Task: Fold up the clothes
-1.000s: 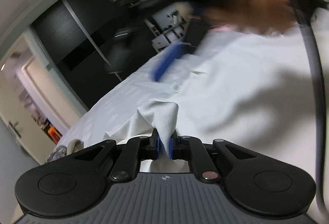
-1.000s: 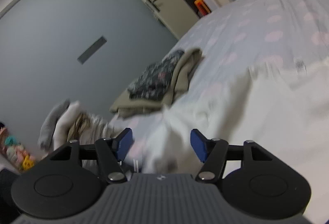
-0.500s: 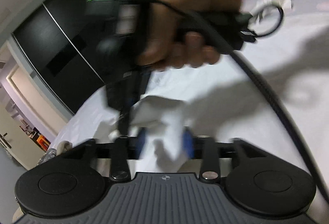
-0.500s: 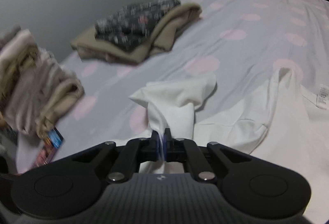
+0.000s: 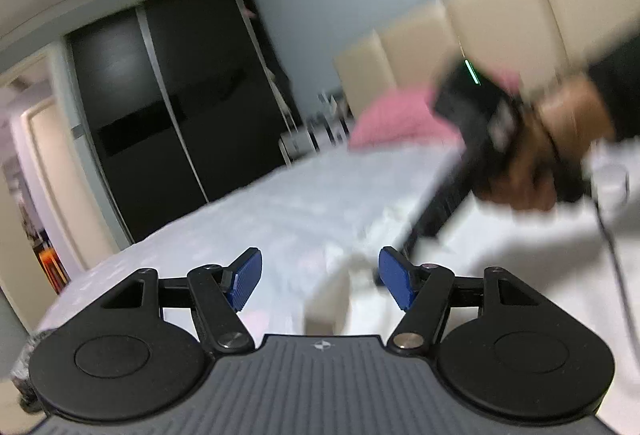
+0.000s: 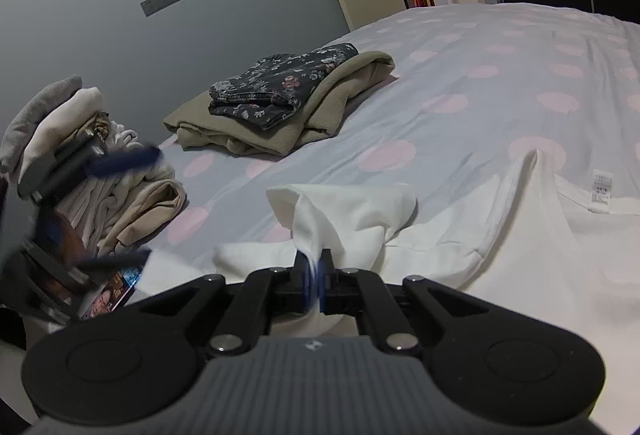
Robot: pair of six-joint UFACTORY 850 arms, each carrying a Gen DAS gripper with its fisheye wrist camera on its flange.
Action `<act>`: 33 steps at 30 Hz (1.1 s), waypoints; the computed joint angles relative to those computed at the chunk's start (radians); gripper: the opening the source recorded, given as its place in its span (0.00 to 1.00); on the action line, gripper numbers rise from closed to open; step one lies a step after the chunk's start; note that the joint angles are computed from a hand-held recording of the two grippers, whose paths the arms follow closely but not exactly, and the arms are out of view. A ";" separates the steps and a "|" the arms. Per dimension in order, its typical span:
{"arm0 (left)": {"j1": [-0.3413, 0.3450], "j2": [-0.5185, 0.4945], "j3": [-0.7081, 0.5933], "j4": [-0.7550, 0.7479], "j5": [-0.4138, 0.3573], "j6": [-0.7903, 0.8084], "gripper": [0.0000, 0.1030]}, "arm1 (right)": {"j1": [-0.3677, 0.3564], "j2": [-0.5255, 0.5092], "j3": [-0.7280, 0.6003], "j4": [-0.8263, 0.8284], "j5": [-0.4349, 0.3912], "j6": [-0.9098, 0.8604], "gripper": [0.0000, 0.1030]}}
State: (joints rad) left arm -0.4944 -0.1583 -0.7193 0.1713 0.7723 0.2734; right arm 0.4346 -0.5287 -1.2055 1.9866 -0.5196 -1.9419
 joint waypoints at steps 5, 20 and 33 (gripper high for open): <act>-0.022 -0.054 -0.089 -0.211 -0.204 0.289 0.37 | 0.001 -0.008 -0.003 -0.005 -0.002 0.006 0.05; -0.046 -0.215 -0.273 -0.633 -0.377 0.558 0.00 | 0.008 0.035 0.041 -0.010 0.001 -0.045 0.06; -0.022 0.440 -0.063 -1.769 -0.395 1.133 0.00 | 0.051 0.420 0.306 -0.010 0.140 -0.052 0.30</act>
State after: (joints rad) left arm -0.5164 0.2820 -0.7821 -1.5976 0.3775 1.4064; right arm 0.4854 -0.1085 -0.8994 1.9764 -0.3792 -1.9939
